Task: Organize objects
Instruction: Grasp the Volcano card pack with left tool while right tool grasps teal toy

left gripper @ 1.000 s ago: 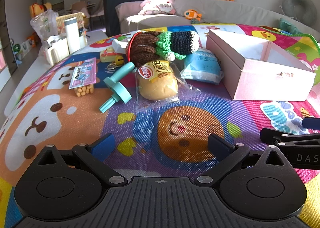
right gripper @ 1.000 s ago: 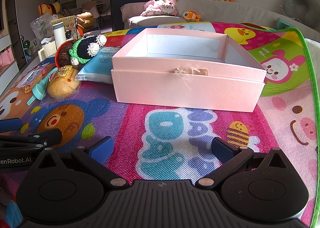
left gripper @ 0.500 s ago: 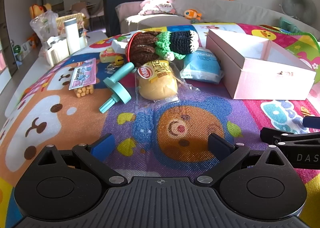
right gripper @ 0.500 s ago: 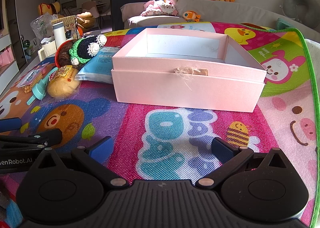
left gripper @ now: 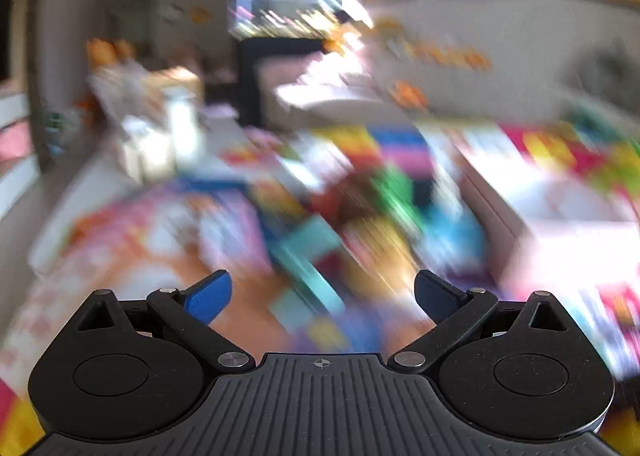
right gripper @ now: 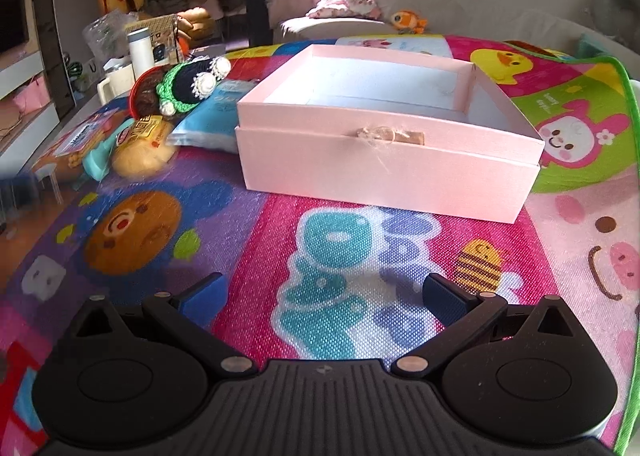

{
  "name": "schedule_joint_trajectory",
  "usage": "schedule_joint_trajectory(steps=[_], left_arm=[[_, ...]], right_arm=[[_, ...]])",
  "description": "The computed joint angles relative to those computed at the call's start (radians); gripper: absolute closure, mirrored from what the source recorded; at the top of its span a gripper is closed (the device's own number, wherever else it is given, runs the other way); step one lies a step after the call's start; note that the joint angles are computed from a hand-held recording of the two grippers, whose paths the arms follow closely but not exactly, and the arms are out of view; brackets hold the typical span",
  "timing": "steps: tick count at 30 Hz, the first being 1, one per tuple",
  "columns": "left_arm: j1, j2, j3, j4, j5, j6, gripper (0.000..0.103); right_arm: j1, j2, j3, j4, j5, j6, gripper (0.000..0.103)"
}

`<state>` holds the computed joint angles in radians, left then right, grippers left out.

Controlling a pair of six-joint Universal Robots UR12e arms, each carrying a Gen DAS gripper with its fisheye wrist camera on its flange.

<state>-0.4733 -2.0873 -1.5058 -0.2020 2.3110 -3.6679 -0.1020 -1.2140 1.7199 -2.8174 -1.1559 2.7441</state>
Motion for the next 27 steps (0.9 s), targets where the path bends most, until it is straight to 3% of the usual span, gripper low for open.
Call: schedule_joint_trajectory(steps=[2,4,6,10,12,13,16,18,21,24,25,27], left_arm=[[0.049,0.015,-0.002,-0.01,-0.011,-0.105,0.002],[0.089,0.018,0.015,-0.097,-0.058,-0.171,0.002],[0.122,0.006,0.051,-0.214,-0.118,-0.194,0.002],[0.152,-0.03,0.103,-0.314,-0.145,-0.207,0.005],[0.154,-0.032,0.099,-0.326,-0.15,-0.213,0.041],[0.148,-0.032,0.091,-0.309,-0.12,-0.188,0.054],[0.153,0.011,0.027,-0.244,-0.199,-0.164,0.055],[0.15,0.054,-0.041,-0.162,-0.255,-0.166,0.055],[0.126,0.121,-0.142,-0.054,-0.282,-0.152,0.055],[0.104,0.167,-0.212,0.039,-0.267,-0.159,0.055],[0.099,0.177,-0.229,0.061,-0.258,-0.166,0.054],[0.09,0.193,-0.258,0.103,-0.237,-0.18,0.054]], right_arm=[[0.005,0.0,0.001,-0.003,-0.01,0.001,0.0],[0.008,-0.002,0.002,0.0,-0.022,0.006,0.0],[0.011,-0.004,0.002,0.005,-0.034,0.011,0.0],[0.017,-0.009,-0.004,0.033,-0.061,0.024,0.0],[0.022,-0.01,-0.008,0.041,-0.078,0.028,0.0],[0.024,-0.01,-0.011,0.047,-0.083,0.027,0.0],[0.03,-0.009,-0.022,0.069,-0.082,-0.007,0.0],[0.037,-0.012,-0.024,0.065,-0.061,-0.087,0.0],[0.048,-0.02,0.013,-0.117,0.048,-0.18,0.0],[0.074,-0.016,0.025,-0.229,0.195,-0.318,0.001],[0.087,-0.011,0.023,-0.242,0.228,-0.362,0.004],[0.124,0.0,0.007,-0.21,0.241,-0.446,0.023]])
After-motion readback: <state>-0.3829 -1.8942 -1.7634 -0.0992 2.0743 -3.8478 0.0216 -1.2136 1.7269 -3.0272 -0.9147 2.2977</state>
